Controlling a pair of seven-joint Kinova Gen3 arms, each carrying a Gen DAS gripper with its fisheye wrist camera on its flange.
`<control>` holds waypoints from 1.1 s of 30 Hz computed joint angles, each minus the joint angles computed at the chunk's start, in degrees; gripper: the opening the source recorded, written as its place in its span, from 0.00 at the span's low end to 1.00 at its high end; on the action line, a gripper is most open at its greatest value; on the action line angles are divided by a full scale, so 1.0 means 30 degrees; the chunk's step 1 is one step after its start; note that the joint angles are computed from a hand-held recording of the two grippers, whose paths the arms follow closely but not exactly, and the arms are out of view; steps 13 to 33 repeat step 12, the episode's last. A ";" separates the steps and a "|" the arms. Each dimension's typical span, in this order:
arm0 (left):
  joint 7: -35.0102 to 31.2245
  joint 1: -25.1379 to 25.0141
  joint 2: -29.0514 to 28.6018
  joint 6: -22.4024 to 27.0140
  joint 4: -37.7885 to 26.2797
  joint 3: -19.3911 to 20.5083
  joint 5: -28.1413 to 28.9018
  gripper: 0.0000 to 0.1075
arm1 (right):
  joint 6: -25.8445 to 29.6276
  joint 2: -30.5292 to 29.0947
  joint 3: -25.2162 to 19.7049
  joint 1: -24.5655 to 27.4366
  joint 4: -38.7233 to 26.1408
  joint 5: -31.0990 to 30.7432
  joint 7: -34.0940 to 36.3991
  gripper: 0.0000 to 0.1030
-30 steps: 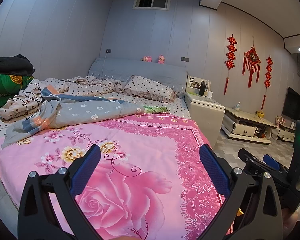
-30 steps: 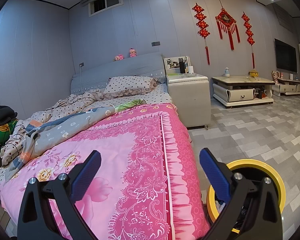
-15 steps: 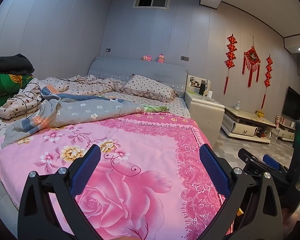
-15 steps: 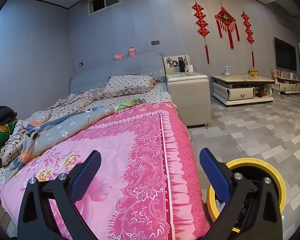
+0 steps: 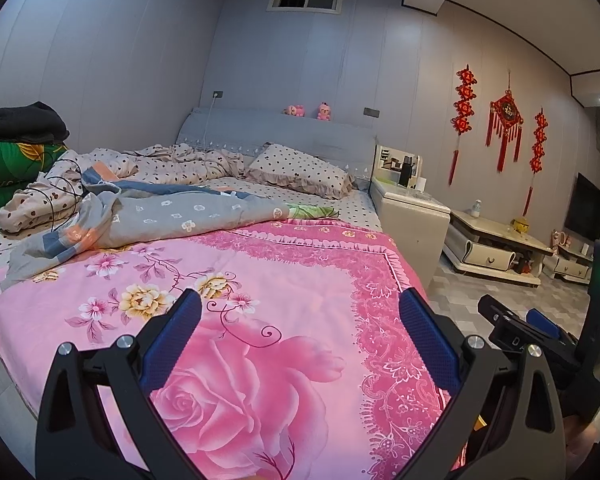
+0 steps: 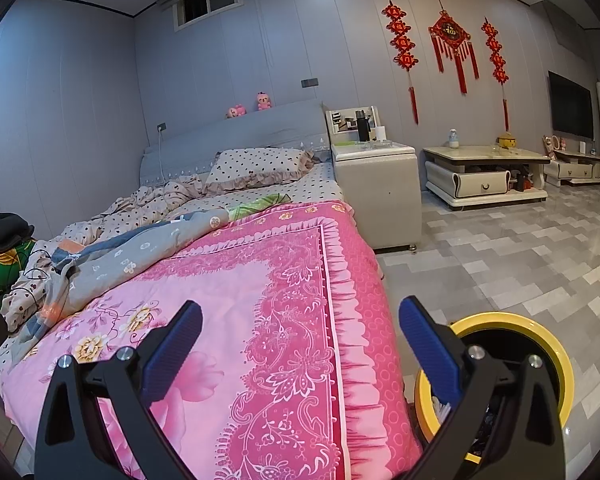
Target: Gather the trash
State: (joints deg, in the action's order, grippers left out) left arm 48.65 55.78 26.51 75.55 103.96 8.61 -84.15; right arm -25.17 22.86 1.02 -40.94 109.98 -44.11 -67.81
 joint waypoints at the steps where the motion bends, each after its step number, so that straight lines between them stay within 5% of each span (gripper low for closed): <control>1: 0.0182 -0.0016 0.0007 -0.0122 0.0068 0.0032 0.0020 0.88 | 0.0002 0.0011 0.0018 -0.0004 -0.0015 -0.0038 0.0023 0.92; 33: -0.0536 0.0143 0.0094 -0.0130 -0.0316 -0.0012 0.0301 0.88 | 0.0187 0.0071 0.0066 -0.0005 -0.0084 -0.0053 -0.0068 0.92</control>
